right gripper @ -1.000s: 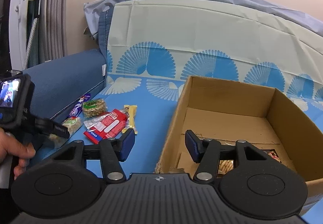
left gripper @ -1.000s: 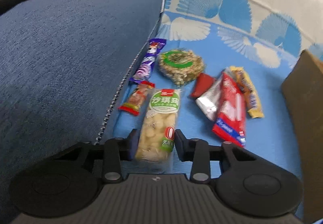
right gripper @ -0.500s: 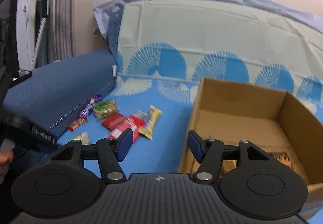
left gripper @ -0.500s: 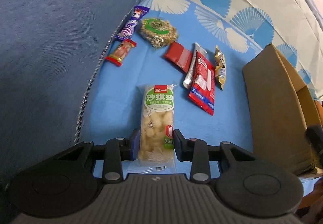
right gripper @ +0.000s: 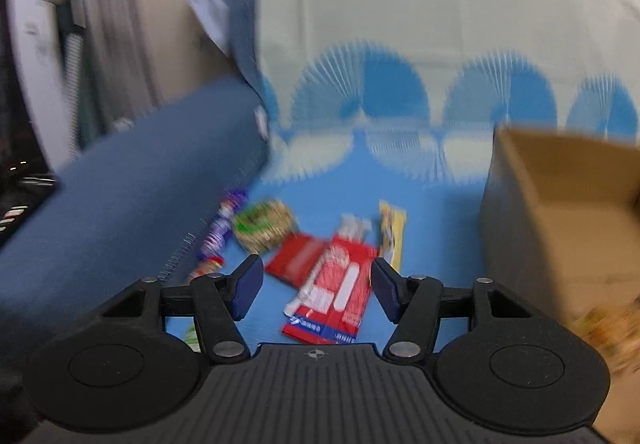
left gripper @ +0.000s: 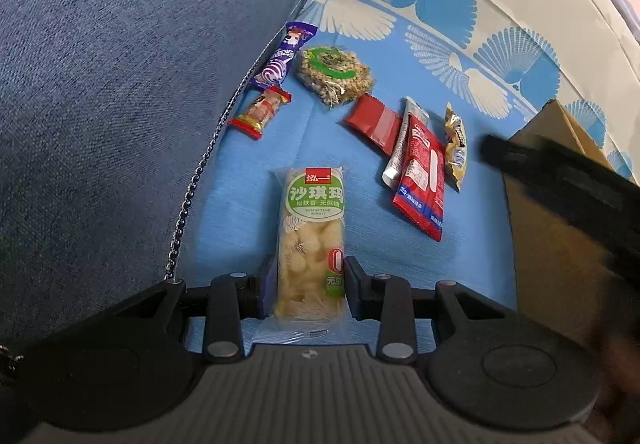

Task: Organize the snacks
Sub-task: 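Close the left gripper on the white-and-green sachima pack, then close the right gripper on the red spicy-strip pack while the left gripper holds the sachima pack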

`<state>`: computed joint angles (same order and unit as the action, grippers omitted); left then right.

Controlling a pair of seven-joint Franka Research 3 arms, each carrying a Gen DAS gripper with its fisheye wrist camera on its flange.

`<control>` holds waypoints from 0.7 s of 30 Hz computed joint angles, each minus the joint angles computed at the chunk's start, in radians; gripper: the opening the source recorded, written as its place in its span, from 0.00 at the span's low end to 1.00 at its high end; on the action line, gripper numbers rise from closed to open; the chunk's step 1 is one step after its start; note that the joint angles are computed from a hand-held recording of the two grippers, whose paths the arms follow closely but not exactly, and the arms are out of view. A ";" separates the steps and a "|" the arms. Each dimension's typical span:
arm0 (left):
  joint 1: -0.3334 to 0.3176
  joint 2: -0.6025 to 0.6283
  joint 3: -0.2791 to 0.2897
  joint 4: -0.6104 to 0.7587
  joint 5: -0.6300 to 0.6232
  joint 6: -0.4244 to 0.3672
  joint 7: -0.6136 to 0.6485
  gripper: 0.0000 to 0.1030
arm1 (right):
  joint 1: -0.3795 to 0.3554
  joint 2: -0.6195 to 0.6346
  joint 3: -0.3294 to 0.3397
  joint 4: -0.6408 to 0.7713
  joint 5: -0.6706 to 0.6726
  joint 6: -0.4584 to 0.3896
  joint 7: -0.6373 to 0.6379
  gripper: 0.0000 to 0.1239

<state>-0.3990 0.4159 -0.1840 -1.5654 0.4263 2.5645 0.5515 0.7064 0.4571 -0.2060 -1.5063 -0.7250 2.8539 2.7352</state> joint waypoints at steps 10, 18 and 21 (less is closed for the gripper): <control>0.007 0.006 -0.006 0.004 -0.013 -0.002 0.018 0.38 | -0.085 0.321 0.098 0.434 0.387 -0.335 -0.171 0.65; 0.013 0.009 -0.006 0.000 -0.034 0.018 0.035 0.38 | -0.060 0.238 0.073 0.278 0.383 -0.257 -0.226 0.39; 0.016 0.004 -0.009 -0.009 -0.044 0.028 0.035 0.38 | -0.046 0.150 0.071 0.159 0.358 -0.240 -0.259 0.37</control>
<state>-0.3831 0.4203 -0.1925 -1.5740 0.3827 2.5923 0.5868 0.6607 0.6072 -0.1347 -1.3471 -0.3667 2.6143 2.4761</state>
